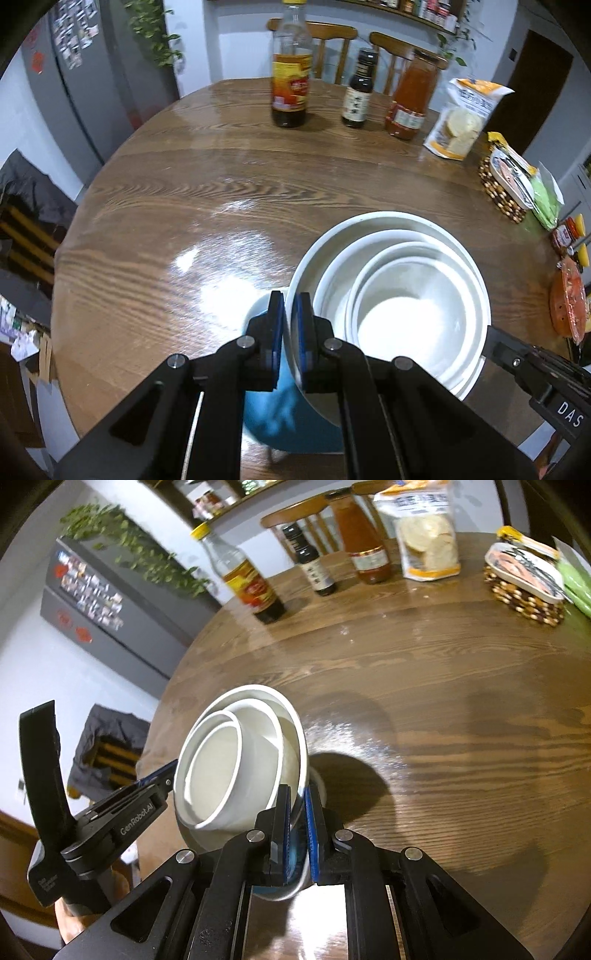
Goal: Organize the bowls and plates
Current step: 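Lift the nested bowl stack and carry it over the blue dish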
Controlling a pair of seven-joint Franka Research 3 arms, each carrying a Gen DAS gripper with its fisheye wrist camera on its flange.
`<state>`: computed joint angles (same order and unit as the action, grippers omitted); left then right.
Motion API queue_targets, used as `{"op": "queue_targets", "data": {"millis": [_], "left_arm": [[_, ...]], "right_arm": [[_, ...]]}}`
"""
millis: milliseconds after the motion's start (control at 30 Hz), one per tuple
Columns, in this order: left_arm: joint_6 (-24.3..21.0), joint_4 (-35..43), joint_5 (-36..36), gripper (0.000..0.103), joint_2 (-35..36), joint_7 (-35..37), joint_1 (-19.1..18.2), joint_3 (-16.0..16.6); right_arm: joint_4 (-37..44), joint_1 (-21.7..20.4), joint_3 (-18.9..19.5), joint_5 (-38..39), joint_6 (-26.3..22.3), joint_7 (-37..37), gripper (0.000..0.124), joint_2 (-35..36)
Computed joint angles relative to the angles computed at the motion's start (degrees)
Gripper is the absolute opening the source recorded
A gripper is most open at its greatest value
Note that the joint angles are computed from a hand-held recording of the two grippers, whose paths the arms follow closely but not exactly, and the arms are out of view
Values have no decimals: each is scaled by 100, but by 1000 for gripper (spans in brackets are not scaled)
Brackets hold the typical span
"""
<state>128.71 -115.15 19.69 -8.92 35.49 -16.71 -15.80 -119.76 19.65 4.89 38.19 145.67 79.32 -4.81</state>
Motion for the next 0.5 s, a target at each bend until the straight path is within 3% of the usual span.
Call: {"op": "queue_targets", "data": {"millis": [500], "left_arm": [[-271,-584,-120,3,-524,-178,85,39]], "right_arm": [[82,159,117,-11,-220,-88,12,145]]}}
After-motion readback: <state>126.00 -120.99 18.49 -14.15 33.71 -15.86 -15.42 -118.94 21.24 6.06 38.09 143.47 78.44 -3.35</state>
